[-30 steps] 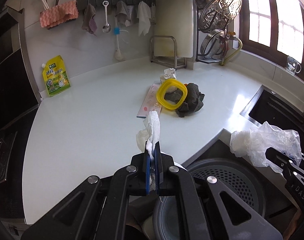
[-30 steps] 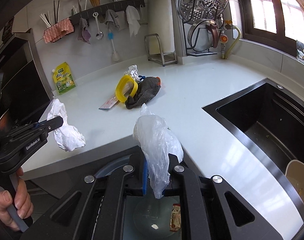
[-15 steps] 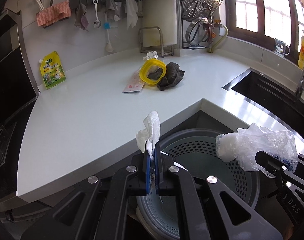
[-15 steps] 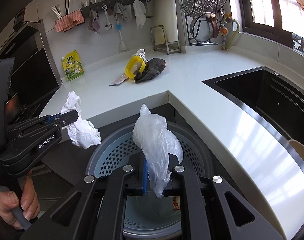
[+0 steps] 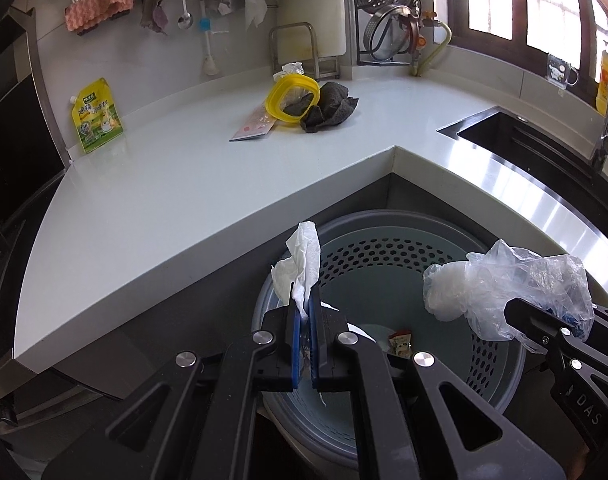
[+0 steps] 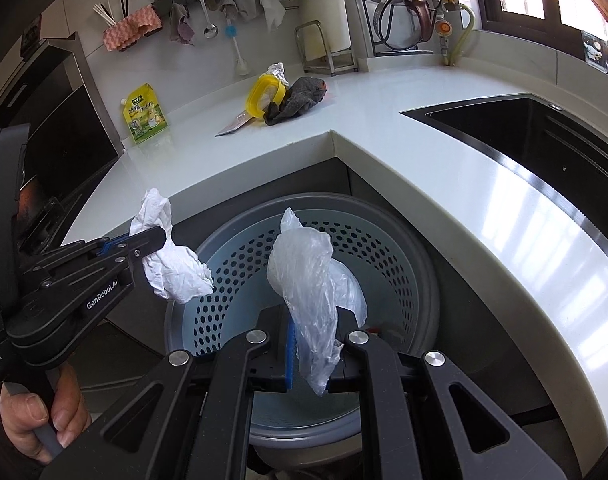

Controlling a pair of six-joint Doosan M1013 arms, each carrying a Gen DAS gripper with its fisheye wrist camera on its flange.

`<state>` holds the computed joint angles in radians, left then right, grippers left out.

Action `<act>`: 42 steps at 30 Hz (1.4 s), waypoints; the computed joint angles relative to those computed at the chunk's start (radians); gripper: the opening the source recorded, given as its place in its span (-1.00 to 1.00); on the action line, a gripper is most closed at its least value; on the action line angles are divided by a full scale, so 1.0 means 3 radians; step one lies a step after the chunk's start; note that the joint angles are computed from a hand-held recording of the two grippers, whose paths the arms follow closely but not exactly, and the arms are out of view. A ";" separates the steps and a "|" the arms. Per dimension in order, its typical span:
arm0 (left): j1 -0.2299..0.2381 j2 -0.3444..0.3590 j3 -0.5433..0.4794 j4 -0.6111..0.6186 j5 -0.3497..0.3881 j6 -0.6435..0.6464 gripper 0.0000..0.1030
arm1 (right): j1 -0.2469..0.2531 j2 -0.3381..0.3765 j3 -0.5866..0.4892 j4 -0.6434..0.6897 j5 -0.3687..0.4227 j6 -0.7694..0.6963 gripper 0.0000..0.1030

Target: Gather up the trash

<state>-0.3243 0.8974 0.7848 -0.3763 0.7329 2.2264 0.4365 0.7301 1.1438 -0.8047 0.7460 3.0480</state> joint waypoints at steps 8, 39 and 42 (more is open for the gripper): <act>-0.0009 0.0065 -0.0053 0.0104 0.0097 -0.0104 -0.91 | -0.0025 0.0046 -0.0017 0.0211 0.0032 -0.0153 -0.82; 0.0010 0.0147 -0.0146 0.0092 0.0273 -0.0214 -0.18 | -0.0069 0.0073 -0.0012 0.0345 -0.0010 -0.0183 -0.34; 0.0011 0.0135 -0.0130 0.0079 0.0247 -0.0207 -0.09 | -0.0070 0.0064 0.0003 0.0316 -0.0018 -0.0138 -0.30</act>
